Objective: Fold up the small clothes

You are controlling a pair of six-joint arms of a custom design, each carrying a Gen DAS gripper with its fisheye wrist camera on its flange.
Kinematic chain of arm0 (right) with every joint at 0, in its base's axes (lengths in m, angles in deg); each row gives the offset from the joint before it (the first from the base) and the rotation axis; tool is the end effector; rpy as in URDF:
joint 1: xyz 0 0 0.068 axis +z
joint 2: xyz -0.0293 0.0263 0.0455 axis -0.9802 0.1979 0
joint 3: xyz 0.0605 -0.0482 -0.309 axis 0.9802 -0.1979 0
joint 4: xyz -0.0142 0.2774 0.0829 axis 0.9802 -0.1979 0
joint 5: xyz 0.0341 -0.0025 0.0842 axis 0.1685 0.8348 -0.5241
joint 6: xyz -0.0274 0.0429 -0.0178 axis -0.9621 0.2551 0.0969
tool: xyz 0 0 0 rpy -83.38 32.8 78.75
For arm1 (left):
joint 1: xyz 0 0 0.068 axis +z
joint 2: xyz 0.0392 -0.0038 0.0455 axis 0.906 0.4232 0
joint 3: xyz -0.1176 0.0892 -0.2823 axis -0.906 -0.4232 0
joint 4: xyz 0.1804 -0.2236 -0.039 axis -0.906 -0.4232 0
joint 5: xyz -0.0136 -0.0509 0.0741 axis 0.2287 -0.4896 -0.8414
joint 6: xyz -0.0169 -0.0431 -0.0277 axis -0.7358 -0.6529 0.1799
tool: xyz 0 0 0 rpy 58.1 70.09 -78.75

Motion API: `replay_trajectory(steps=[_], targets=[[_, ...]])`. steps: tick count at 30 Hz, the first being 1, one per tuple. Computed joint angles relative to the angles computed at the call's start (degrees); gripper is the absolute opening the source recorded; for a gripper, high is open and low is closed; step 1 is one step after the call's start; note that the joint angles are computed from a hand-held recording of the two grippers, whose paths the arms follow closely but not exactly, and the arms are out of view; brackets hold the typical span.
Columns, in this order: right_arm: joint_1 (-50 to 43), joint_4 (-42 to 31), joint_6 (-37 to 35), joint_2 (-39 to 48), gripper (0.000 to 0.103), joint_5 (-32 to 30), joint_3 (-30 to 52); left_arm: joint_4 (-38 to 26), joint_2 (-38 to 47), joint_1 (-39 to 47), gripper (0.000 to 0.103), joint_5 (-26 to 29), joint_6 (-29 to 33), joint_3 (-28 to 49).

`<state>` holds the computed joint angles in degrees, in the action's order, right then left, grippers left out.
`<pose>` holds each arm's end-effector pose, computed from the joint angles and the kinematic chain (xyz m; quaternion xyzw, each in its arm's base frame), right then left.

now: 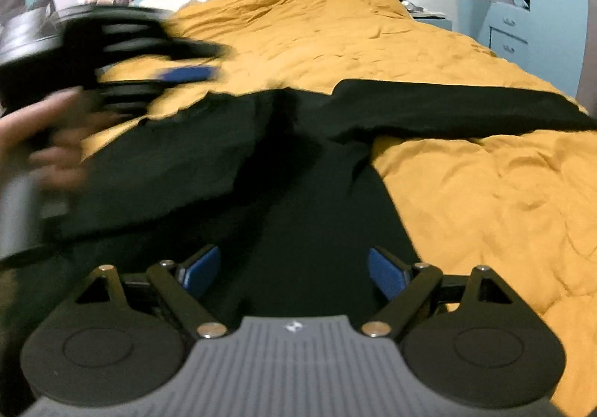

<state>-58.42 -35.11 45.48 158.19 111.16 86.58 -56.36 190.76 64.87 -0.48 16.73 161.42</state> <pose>0.1668 0.0436 0.1055 0.2910 0.8637 0.0035 0.4114 0.4769 -0.0342 0.1270 0.2005 0.7719 -0.5385 0.2719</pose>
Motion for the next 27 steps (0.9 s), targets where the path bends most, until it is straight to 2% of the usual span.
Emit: replay_trajectory(steps=[1,2,5,6,8,11,15,16,18,19,20,21,24,27], targets=[[-3.6,2.4,-1.9,-0.4,0.082,-2.9,-0.6,-1.6,-0.3,2.7,0.048,0.4,1.8,1.0],[-7.7,5.6,-3.9,-0.1,0.082,-6.2,-1.2,-2.8,-0.3,5.4,0.051,0.0,3.8,1.5],[-19.4,15.7,-8.8,6.5,0.082,-15.3,0.1,-9.3,3.0,12.5,0.051,-4.1,10.8,6.9],[-22.5,16.7,-9.5,9.5,0.082,-18.0,1.9,-11.0,4.7,14.2,0.051,-5.8,11.7,8.6],[-27.5,20.0,-9.4,16.2,0.082,-22.9,4.9,-12.7,8.9,16.5,0.051,-9.2,11.8,12.3],[-30.6,23.7,-6.0,24.4,0.08,-28.4,8.3,-11.6,12.5,17.9,0.051,-14.2,9.2,13.7],[-30.2,22.7,-3.7,30.0,0.062,-28.4,12.5,-13.9,18.1,18.4,0.051,-17.7,6.6,19.3],[-29.9,21.7,-3.4,30.7,0.055,-27.6,13.5,-12.2,17.7,17.0,0.051,-18.4,4.4,17.7],[-29.9,21.5,-3.6,32.0,0.046,-27.6,14.7,-14.5,19.2,17.9,0.051,-18.4,5.8,19.3],[-30.0,21.5,-3.8,32.7,0.033,-27.2,15.2,-14.2,19.1,17.9,0.051,-18.7,6.2,19.0],[-30.0,20.8,-4.0,32.7,0.026,-26.5,15.5,-14.1,19.4,17.8,0.051,-19.2,6.4,19.2],[-29.9,19.7,-3.9,32.2,0.013,-25.6,15.7,-14.2,19.6,17.8,0.051,-19.1,6.6,19.3],[-29.9,22.6,-3.0,29.4,0.005,-25.1,12.8,-14.7,19.6,17.9,0.051,-19.0,6.6,19.6],[-29.6,23.0,-1.3,27.1,0.003,-23.5,10.5,-15.2,19.2,18.3,0.051,-19.0,7.8,18.7]])
